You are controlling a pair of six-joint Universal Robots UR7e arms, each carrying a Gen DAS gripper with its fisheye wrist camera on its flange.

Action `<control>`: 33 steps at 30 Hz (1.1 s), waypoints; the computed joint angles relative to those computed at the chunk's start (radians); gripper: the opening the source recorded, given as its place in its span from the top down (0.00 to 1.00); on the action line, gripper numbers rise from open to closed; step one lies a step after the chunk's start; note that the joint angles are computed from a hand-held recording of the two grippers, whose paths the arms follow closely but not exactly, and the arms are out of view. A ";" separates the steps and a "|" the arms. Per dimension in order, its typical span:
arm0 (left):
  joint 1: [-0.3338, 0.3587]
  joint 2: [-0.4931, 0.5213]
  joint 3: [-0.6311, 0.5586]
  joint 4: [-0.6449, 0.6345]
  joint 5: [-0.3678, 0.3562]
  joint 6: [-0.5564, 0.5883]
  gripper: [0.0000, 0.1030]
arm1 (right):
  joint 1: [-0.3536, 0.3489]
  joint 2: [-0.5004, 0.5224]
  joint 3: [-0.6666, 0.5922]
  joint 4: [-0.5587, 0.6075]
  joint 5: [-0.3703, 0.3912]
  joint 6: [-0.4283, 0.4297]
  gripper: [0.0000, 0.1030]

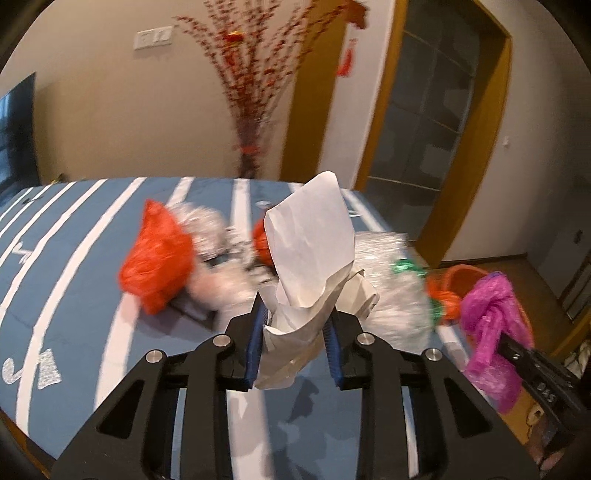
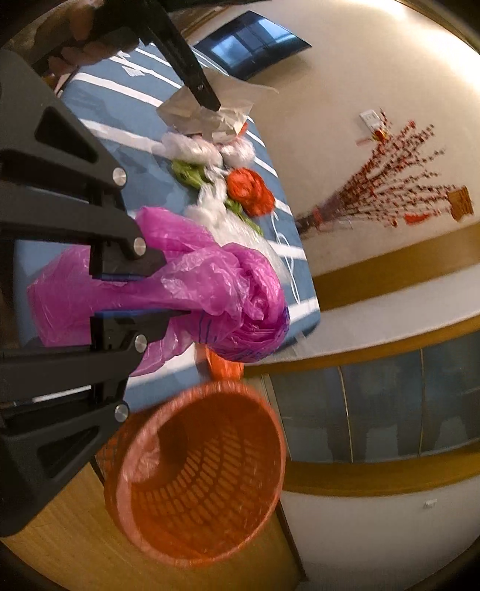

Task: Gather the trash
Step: 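Carry both bags over the orange basket and open both tools to drop them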

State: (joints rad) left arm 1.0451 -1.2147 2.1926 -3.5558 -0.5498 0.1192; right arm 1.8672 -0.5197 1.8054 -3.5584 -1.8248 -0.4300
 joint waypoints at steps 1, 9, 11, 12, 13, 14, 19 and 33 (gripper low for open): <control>-0.006 0.006 -0.003 0.001 -0.009 0.000 0.72 | -0.004 -0.005 0.003 -0.010 -0.005 -0.002 0.88; -0.032 0.099 -0.077 0.035 -0.126 0.003 0.72 | -0.048 -0.054 0.020 -0.091 -0.049 -0.010 0.88; -0.033 0.132 -0.110 0.062 -0.162 -0.003 0.72 | -0.063 -0.066 0.019 -0.105 -0.056 -0.006 0.88; -0.032 0.148 -0.126 0.073 -0.177 -0.003 0.72 | -0.071 -0.072 0.018 -0.112 -0.058 -0.005 0.88; -0.030 0.168 -0.148 0.087 -0.197 -0.001 0.72 | -0.081 -0.079 0.016 -0.117 -0.061 -0.002 0.88; -0.029 0.187 -0.166 0.099 -0.211 0.001 0.72 | -0.088 -0.083 0.012 -0.118 -0.062 0.000 0.88; -0.021 0.264 -0.245 0.156 -0.280 0.004 0.72 | -0.126 -0.100 -0.010 -0.116 -0.060 0.011 0.88; 0.009 0.417 -0.425 0.314 -0.389 -0.004 0.72 | -0.198 -0.092 -0.106 -0.040 -0.022 0.022 0.88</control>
